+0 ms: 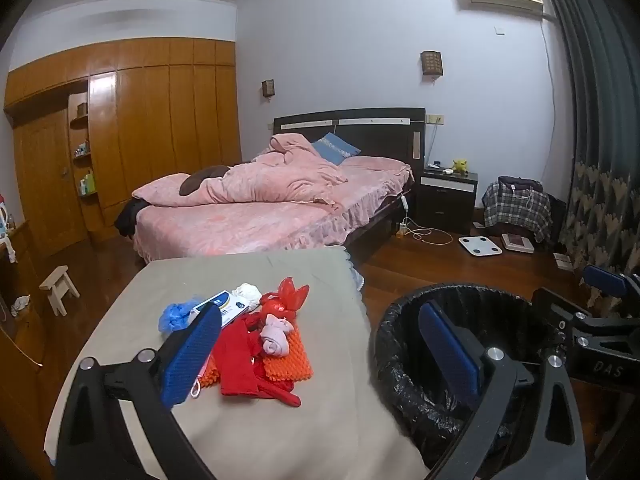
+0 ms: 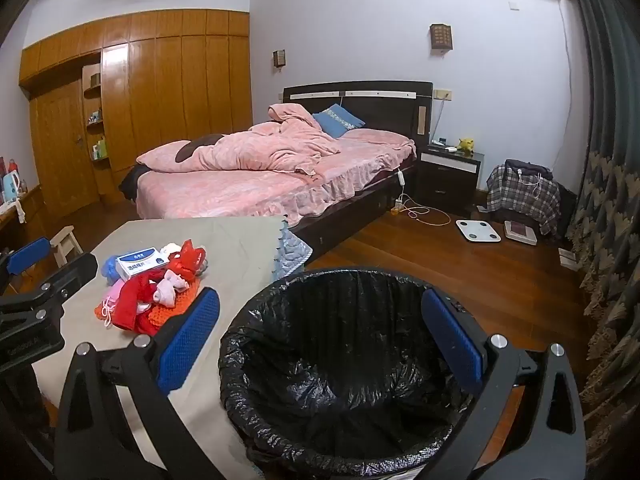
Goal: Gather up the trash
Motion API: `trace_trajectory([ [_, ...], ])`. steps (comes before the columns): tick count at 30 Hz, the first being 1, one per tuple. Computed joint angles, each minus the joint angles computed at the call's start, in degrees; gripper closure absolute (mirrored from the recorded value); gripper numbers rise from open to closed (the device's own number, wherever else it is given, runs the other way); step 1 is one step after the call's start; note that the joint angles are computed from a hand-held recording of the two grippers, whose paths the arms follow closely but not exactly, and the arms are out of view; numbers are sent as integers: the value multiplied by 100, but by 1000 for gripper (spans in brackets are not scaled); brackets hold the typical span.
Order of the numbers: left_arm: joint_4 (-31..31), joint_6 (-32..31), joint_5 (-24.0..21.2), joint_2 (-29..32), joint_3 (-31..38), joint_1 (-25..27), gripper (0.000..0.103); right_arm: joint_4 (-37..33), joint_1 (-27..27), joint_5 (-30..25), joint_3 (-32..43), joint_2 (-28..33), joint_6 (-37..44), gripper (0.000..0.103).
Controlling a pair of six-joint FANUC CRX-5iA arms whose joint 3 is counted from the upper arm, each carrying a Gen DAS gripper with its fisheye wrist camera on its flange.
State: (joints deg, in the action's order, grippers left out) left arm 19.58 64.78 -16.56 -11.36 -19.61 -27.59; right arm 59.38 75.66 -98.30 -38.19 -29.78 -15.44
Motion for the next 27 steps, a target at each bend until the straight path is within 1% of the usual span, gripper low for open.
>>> trace_trajectory([
  [11, -158, 185, -114, 14, 72, 2, 6, -6, 0, 0, 5, 11, 13, 5],
  [13, 6, 36, -77, 4, 24, 16, 6, -20, -16, 8, 12, 17, 23, 5],
  [27, 44, 9, -89, 7, 21, 21, 6, -25, -35, 29, 17, 36, 30, 5],
])
